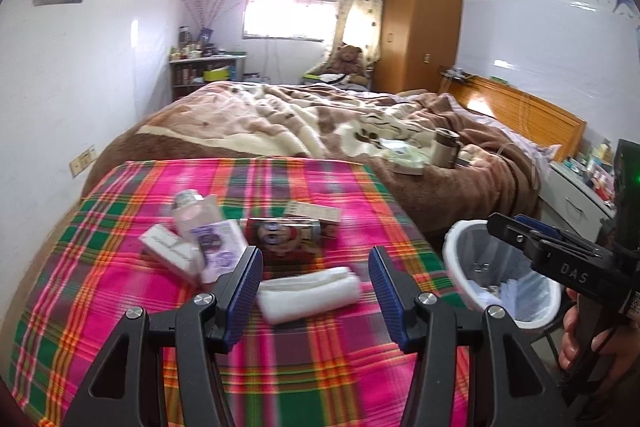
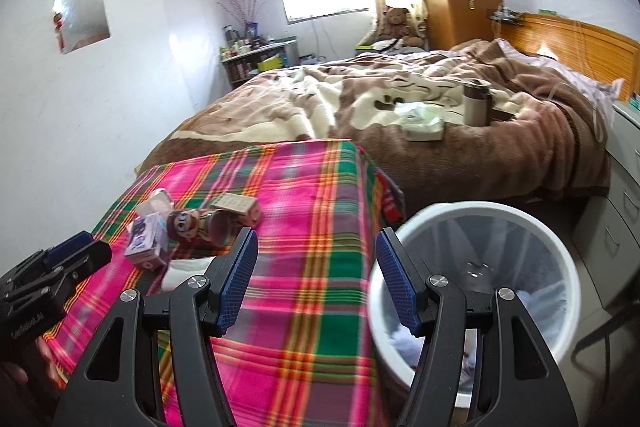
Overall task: Collect trash
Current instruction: 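Move both tools back to the boxes on the plaid cloth, then grasp the purple milk drink box with left tool while right tool grasps the white medicine box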
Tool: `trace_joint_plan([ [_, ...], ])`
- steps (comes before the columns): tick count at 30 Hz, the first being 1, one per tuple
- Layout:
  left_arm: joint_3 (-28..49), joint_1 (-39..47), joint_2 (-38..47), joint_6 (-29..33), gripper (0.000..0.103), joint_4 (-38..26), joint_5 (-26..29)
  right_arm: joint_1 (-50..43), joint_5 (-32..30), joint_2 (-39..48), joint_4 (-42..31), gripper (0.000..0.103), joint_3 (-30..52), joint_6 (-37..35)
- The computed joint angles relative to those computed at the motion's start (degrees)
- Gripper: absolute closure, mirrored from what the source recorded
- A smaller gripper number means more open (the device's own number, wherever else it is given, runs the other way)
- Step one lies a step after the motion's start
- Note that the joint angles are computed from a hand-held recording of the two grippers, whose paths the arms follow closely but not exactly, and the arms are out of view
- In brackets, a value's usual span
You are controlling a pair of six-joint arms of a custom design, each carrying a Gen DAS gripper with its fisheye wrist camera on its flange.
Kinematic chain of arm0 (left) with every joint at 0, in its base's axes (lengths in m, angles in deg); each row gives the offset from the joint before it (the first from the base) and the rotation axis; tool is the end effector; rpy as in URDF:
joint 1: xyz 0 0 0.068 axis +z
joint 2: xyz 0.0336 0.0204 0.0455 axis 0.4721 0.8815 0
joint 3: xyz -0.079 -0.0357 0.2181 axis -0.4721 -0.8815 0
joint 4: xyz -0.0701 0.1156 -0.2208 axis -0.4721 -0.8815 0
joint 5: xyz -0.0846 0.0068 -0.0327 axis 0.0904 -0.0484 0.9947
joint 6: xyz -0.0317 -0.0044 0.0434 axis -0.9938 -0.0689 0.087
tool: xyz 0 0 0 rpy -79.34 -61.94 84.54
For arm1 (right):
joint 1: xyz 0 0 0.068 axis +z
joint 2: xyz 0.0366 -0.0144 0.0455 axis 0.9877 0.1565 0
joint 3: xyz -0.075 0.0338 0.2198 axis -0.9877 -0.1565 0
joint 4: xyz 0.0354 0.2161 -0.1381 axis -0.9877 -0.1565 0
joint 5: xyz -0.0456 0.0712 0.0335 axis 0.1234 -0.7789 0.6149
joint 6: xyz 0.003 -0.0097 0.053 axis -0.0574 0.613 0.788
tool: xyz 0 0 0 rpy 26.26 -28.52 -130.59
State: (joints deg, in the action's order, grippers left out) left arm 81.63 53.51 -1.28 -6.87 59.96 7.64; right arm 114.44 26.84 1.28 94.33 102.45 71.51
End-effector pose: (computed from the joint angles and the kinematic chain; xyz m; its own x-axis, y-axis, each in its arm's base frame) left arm 0.2278 0.0827 0.1184 -0.5264 0.0960 -0.8448 0.3341 0.9370 -0.1017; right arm 0.2093 0.1205 0.0936 -0.5419 0.1782 -0.8213 0.0511 0.9824 0.1795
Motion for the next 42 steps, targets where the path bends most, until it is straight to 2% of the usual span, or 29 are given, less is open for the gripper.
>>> trace_joint_plan([
  [11,11.1,4.6,16.0,1.1,0.048,1.0,-1.1,-0.6,-4.3,14.0,0.5,0.04,12.6,-5.5],
  [16,15.1,3.3,21.6,-0.3,0.048,1.9,-2.5,-2.2,-6.0,21.6,-1.1,0.04,20.2,-8.5],
  [23,21.2,-0.6,29.9,-2.5,0.048,2.1,-6.8,-5.6,-11.8,31.1,-2.8,0.04,29.8,-13.7],
  [29,23.6,-2.7,34.0,-4.0,0.047,4.3,-10.7,-7.2,-14.7,36.4,-6.6,0.04,36.6,-17.5],
  [36,26.4,-3.3,37.3,-4.4,0.045,3.9,-11.5,-7.3,-16.2,41.5,-11.2,0.04,44.2,-22.3],
  [39,27.8,-3.7,38.4,-4.1,0.044,2.4,-11.8,-6.1,-13.9,43.5,-12.7,0.04,46.7,-25.1],
  [42,28.3,-4.4,39.3,-4.0,0.039,2.3,-12.8,-5.5,-13.0,44.9,-13.9,0.04,48.8,-26.9],
])
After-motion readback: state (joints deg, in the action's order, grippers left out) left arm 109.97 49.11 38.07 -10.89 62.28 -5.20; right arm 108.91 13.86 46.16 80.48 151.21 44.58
